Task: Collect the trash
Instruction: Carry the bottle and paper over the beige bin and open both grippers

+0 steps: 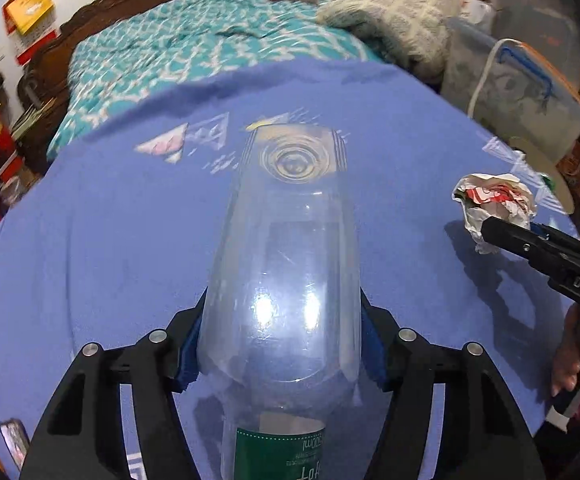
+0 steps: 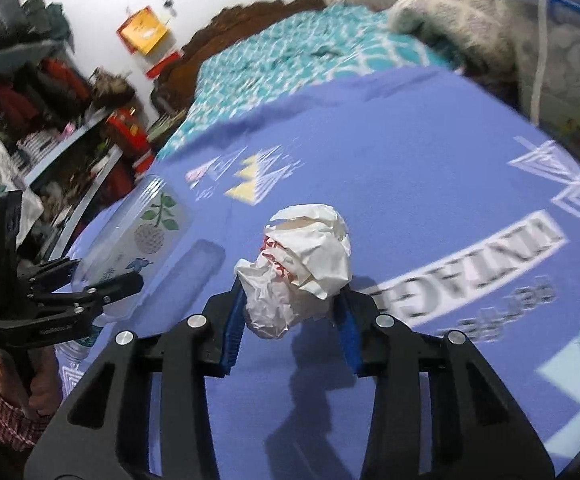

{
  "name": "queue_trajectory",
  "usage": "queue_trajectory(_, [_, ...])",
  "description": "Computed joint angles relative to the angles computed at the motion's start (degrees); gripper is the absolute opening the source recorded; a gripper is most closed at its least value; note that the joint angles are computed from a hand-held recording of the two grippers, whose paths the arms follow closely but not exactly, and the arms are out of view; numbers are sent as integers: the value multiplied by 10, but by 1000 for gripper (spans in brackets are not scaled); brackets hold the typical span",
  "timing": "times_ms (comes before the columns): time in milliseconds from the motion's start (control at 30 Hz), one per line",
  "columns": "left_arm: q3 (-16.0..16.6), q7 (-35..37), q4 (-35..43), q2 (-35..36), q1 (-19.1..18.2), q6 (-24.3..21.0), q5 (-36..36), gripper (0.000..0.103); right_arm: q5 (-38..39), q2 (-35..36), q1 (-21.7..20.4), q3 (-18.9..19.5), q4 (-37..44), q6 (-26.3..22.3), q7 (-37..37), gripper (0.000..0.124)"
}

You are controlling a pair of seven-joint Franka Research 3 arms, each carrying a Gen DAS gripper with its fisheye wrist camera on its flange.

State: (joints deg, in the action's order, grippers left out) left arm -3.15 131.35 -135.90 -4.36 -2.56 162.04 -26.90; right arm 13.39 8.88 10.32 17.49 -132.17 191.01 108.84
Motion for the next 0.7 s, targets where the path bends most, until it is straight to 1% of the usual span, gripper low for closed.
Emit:
queue_trajectory(33, [-4,1,5,0,-5,-3,0,60,3,-9,-8,1,-13,8,2,43])
queue_trajectory(67, [-9,0,10,1,-9,-5,3,60,-16,-18,-36,14,-27,15,21,43])
queue_trajectory(100, [-16,-5,18,4,-16,-10,10,60,-47,-24,-80,37,-41,24,49,43])
queue_trajectory(133, [-21,-7,21,5,-21,-12,12,60,-72,-37,-103,43,-62,37,76,43])
queue_trajectory(167, [-28,-11,30,9,-28,-19,18,60,-92,-49,-115,39,-82,49,97,43])
queue_trajectory(233, [-40,-15,45,17,-39,-28,29,60,-118,-75,-126,17,-118,68,127,43])
queue_trajectory(333, [-65,-40,73,34,-61,-38,64,60,-149,-109,-132,-31,-166,92,160,43])
queue_trajectory(400, [-84,-50,107,56,-77,-54,75,60,-168,-130,-135,-72,-196,106,178,43])
queue_trajectory(500, [-112,-60,164,96,-99,-79,85,60,-173,-158,-140,-126,-238,122,183,43])
queue_trajectory(567, [-129,-62,201,123,-108,-93,91,60,-197,-168,-137,-176,-257,131,200,43])
queue_trajectory(667, [-153,-88,272,179,-131,-118,126,60,-269,-163,-120,-264,-263,138,247,43])
queue_trajectory(700, [-159,-100,301,201,-139,-130,139,60,-280,-157,-116,-282,-258,136,252,43])
